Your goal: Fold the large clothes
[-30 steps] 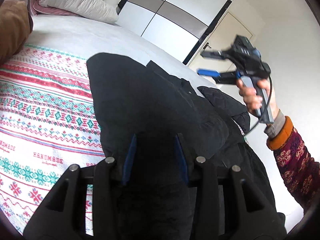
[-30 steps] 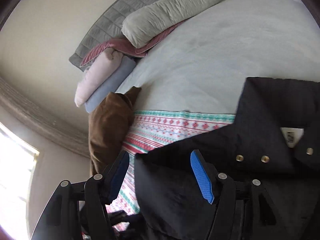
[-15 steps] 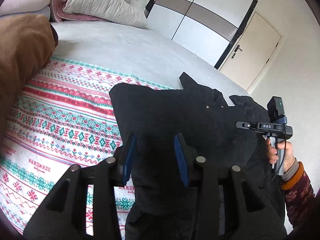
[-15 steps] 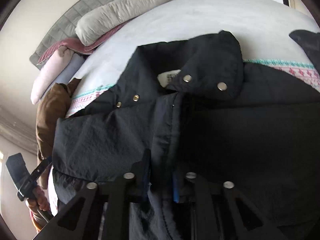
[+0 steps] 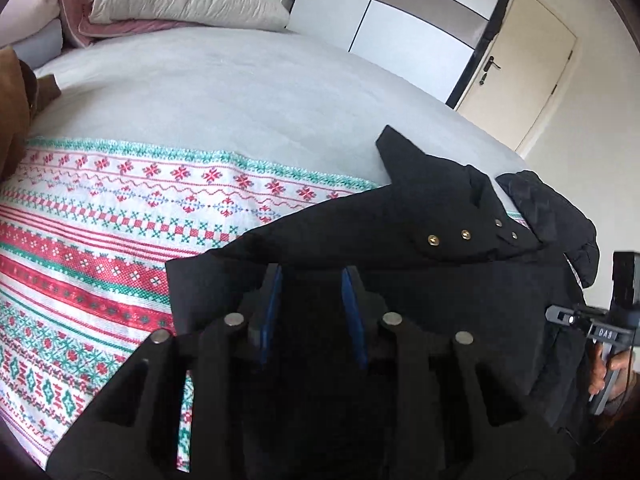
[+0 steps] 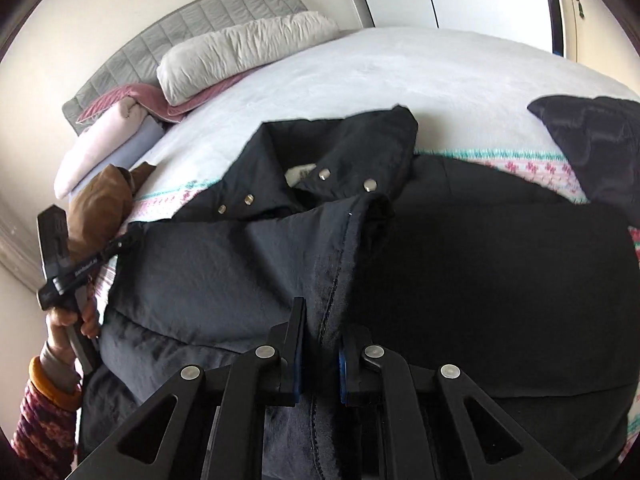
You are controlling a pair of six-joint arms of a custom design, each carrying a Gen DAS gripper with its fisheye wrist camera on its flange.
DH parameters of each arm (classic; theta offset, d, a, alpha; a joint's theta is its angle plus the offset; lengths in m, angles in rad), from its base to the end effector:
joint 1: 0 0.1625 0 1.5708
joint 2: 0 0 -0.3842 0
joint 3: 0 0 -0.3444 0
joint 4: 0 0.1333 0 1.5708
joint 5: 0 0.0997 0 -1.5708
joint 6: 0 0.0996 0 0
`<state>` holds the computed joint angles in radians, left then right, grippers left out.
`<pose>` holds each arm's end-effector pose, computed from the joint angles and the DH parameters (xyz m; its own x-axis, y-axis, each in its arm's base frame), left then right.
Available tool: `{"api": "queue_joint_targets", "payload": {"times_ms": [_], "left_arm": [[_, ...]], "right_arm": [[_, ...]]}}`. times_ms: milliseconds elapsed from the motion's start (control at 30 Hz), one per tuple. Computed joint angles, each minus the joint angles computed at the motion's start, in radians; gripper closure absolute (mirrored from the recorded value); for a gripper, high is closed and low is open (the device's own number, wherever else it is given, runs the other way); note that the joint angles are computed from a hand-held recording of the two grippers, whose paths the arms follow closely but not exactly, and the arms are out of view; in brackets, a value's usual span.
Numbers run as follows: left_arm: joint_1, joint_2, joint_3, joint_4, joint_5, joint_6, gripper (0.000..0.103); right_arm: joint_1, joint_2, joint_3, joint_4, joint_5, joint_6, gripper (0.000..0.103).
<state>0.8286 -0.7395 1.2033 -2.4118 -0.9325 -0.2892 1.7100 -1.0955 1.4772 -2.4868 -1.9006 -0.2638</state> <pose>-0.3406 -0.6564 0.2297 -0.8887 0.1699 -0.4259 0.3912 0.7654 -0.5110 0.1874 -0.6091 0.3455 -0.8955 -0.1913 0.4019 -0.3656 0.8312 -0.4189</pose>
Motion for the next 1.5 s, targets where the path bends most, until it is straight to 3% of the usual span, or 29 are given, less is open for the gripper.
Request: {"api": "queue_joint_targets", "payload": {"times_ms": [33,67,133,233,300,367,433,533,667,800,867,900,967,1100,1200,1267,1367,1500], "left_arm": [[0.015,0.008,-0.018,0.023,-0.005,-0.034,0.095],[0.03,0.006,-0.024,0.037,-0.03,-0.066,0.098],[0.049,-0.01,-0.004,0.001,-0.094,-0.086,0.098],[0.055,-0.038,0.019,-0.008,-0.133,-0.11,0.098],[0.046,-0.074,0.04,0.001,-0.15,-0.145,0.094],[0.023,-0.123,0.064,0.037,-0.141,-0.175,0.063],[-0.021,-0.188,0.11,0.083,-0.097,-0.18,0.041],[-0.084,-0.282,0.187,0.177,-0.059,-0.181,0.034],[-0.132,-0.364,0.259,0.358,-0.112,-0.26,0.029],[-0.141,-0.363,0.318,0.435,-0.141,-0.312,0.029],[-0.141,-0.354,0.349,0.464,-0.117,-0.36,0.057],[-0.159,-0.357,0.369,0.484,-0.041,-0.376,0.074],[-0.176,-0.378,0.409,0.469,0.02,-0.413,0.078],[-0.196,-0.394,0.425,0.535,0.068,-0.501,0.059],[-0.234,-0.437,0.441,0.568,0.041,-0.567,0.046],[-0.281,-0.474,0.465,0.589,0.048,-0.605,0.03],[-0.366,-0.519,0.48,0.682,0.056,-0.663,0.021],[-0.465,-0.572,0.481,0.82,0.019,-0.759,0.02]], "right_arm": [[-0.008,0.007,0.017,-0.028,0.004,-0.014,0.086],[-0.015,0.014,0.029,-0.057,0.009,-0.029,0.084],[-0.024,0.014,0.04,-0.079,0.025,-0.032,0.084],[-0.038,-0.003,0.043,-0.056,0.064,-0.016,0.083],[-0.034,-0.017,0.043,-0.039,0.055,-0.008,0.072],[-0.025,-0.052,0.046,0.01,0.042,0.021,0.061],[-0.02,-0.108,0.067,0.053,0.055,0.036,0.053],[-0.002,-0.204,0.133,0.065,0.035,0.028,0.043],[0.029,-0.343,0.248,0.052,-0.019,0.011,0.036],[0.037,-0.465,0.345,0.082,-0.023,0.006,0.035],[0.045,-0.506,0.378,0.102,-0.04,-0.005,0.035],[0.05,-0.523,0.395,0.102,-0.052,-0.011,0.035],[0.055,-0.554,0.423,0.099,-0.072,-0.018,0.035],[0.045,-0.592,0.439,0.118,-0.098,-0.005,0.035],[0.041,-0.624,0.444,0.137,-0.101,0.036,0.035],[0.046,-0.656,0.452,0.15,-0.093,0.045,0.035],[0.088,-0.707,0.468,0.176,-0.131,0.055,0.034],[0.158,-0.795,0.497,0.248,-0.186,0.089,0.023]]}}
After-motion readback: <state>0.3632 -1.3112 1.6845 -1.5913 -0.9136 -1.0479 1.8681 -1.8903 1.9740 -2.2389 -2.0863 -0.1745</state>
